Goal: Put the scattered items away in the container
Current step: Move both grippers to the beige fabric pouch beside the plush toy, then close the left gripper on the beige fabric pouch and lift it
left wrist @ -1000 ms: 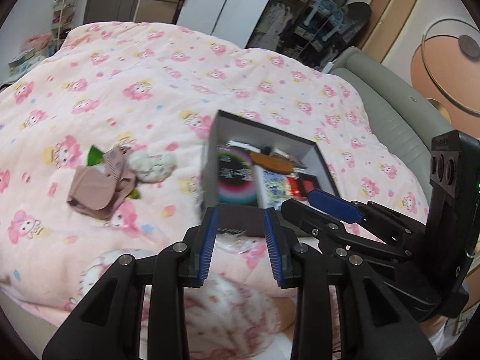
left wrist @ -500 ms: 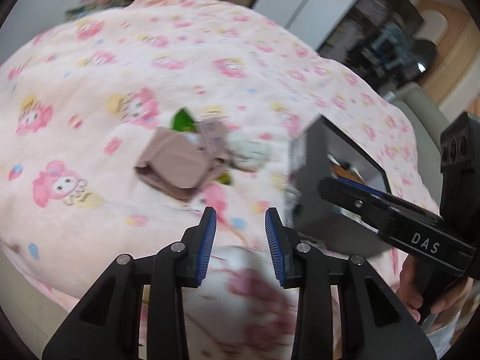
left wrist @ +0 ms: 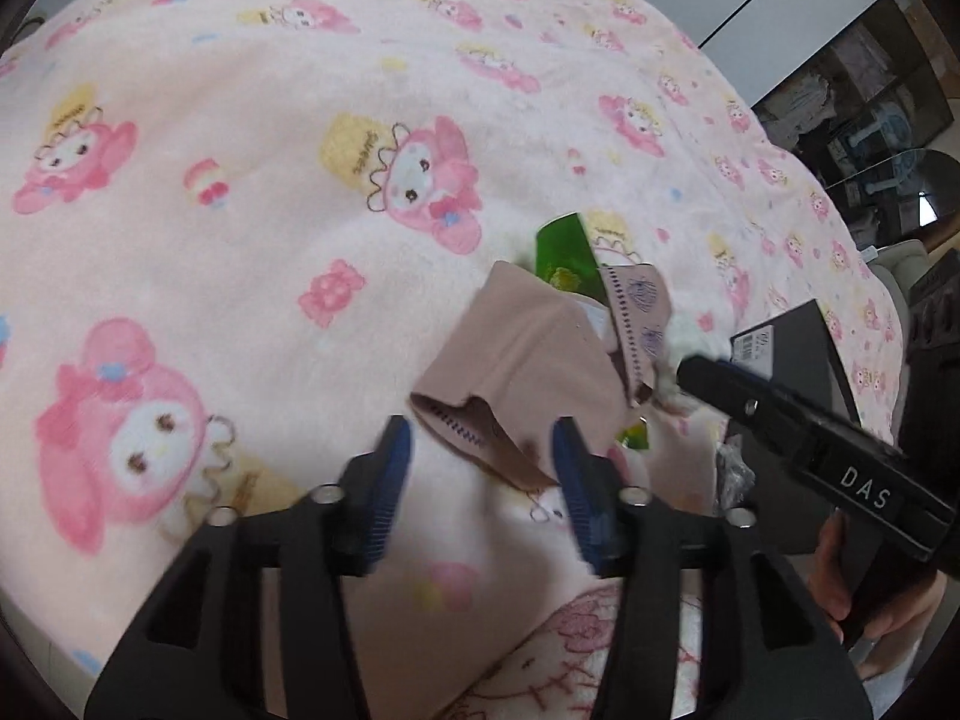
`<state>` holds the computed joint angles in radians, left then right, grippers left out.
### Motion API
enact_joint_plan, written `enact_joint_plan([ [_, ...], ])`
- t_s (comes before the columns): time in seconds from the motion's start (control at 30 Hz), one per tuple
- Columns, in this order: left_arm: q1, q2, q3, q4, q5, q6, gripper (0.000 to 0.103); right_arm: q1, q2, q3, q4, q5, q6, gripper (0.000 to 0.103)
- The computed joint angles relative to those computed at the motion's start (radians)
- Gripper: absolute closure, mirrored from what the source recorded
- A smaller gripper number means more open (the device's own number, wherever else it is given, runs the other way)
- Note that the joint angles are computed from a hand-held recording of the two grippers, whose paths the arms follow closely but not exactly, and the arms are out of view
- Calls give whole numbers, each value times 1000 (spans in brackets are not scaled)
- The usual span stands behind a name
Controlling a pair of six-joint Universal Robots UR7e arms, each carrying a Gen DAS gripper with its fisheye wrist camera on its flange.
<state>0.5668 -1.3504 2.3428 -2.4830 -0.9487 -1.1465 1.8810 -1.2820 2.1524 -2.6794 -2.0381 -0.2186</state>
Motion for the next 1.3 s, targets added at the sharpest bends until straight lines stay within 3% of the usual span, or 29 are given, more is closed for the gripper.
enact_joint_plan([
  [0.1, 41, 32, -17, -5, -6, 10, 48, -5, 50, -29, -31, -22, -28, 60],
  [0.2, 87, 66, 6, -138, -15, 56, 51, -40, 89, -63, -4, -1, 2, 59],
  [0.23, 102, 74, 9, -168, -31, 64, 71, -55, 98, -73, 16, 24, 18, 59],
  [0.27, 108, 80, 8, -188, -45, 72, 83, -70, 107, -87, 51, 48, 52, 60],
  [0.33, 90, 80, 10, -212, -34, 76, 93, -78, 103, -79, 45, 106, 51, 70],
  [0.4, 53, 69, 2, -182, 2, 79, 95, -67, 86, -63, 32, 126, 19, 87],
  [0.5, 11, 27, 8, -169, 23, 75, 96, -49, 37, -42, 23, 146, 14, 96],
  [0.73, -86, -71, 17, -81, 82, 49, 98, 13, -143, 37, -34, 257, 48, 99],
  [0.83, -87, -79, 14, -54, 73, 52, 98, 46, -171, 53, -24, 204, 52, 99],
  [0.9, -87, -64, 15, -88, 54, 80, 98, 44, -170, 58, -14, 173, 60, 98],
  [0.97, -70, -41, -6, -40, 56, 44, 97, 33, -165, 60, 10, 156, 67, 98],
  [1.0, -63, -36, -11, -15, 55, 15, 94, 28, -162, 62, 15, 142, 70, 98],
  [1.07, -53, -42, -5, 40, 70, -59, 71, 20, -149, 61, 34, 118, 76, 96],
  [1.13, -49, -44, 19, 45, 104, -101, 28, 12, -138, 61, 49, 93, 77, 96],
  [1.17, -36, -35, 34, 7, 107, -88, 25, 5, -132, 61, 55, 85, 83, 95],
  [1.2, -17, -24, 41, -18, 97, -74, 26, -8, -131, 58, 71, 93, 94, 95],
  [1.27, 37, 11, 21, -15, 43, -54, 54, -33, -142, 57, 99, 140, 112, 95],
  [1.3, 56, 24, 21, -64, 8, -16, 89, -40, -144, 58, 99, 151, 114, 95],
])
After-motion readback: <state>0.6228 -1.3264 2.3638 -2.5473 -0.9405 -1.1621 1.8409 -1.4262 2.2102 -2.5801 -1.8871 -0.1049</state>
